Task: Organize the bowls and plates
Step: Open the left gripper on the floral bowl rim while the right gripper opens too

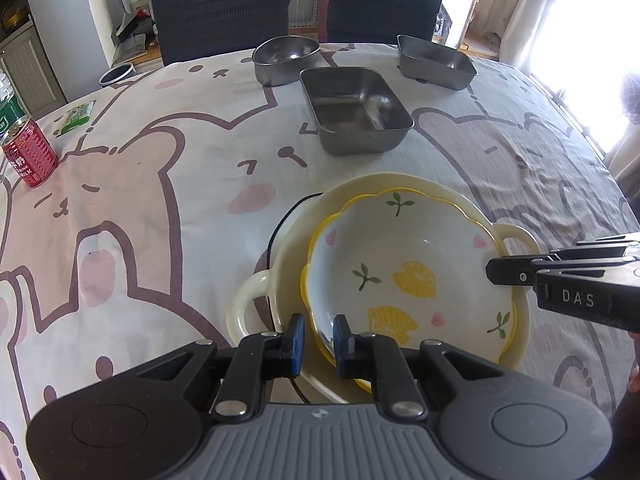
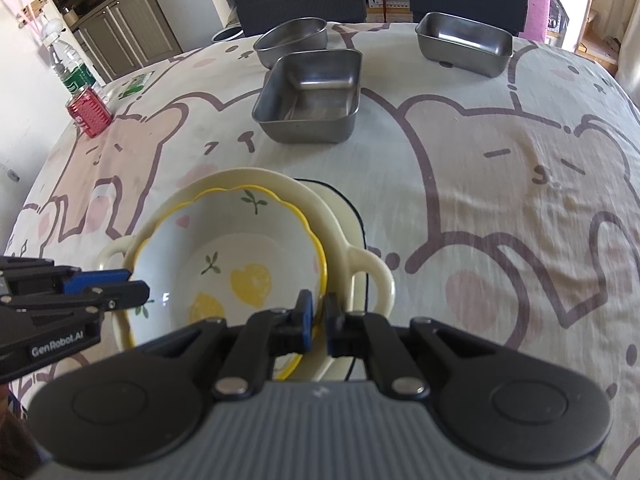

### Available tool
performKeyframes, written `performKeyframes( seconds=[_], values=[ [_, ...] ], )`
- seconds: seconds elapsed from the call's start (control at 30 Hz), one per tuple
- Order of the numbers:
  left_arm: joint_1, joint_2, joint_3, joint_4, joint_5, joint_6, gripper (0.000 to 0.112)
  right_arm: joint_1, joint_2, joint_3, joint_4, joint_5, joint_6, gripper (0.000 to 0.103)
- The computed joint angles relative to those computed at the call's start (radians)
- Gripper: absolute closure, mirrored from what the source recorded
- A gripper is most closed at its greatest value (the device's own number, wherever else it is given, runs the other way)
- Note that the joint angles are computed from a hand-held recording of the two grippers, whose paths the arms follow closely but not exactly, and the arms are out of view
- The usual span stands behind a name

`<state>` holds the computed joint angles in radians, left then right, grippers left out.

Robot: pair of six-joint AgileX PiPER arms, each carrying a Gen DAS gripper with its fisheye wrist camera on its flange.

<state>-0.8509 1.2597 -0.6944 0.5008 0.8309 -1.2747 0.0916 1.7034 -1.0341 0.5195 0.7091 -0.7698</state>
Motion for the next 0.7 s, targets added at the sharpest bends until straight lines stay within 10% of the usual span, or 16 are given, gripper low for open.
performKeyframes(
  seconds=[0.5,0.7],
  values=[
    [-0.032,-0.015,-0.003,0.012,0.029,-0.028,0.094,-0.018,-0.040,0.026,0.022,0.004,-0.053,0.093],
    [-0.079,-0.040,-0.012,0.027,0.072,-0.064,0.073,-0.046,-0.069,0.047,0.062,0.009,-0.122,0.076]
  ],
)
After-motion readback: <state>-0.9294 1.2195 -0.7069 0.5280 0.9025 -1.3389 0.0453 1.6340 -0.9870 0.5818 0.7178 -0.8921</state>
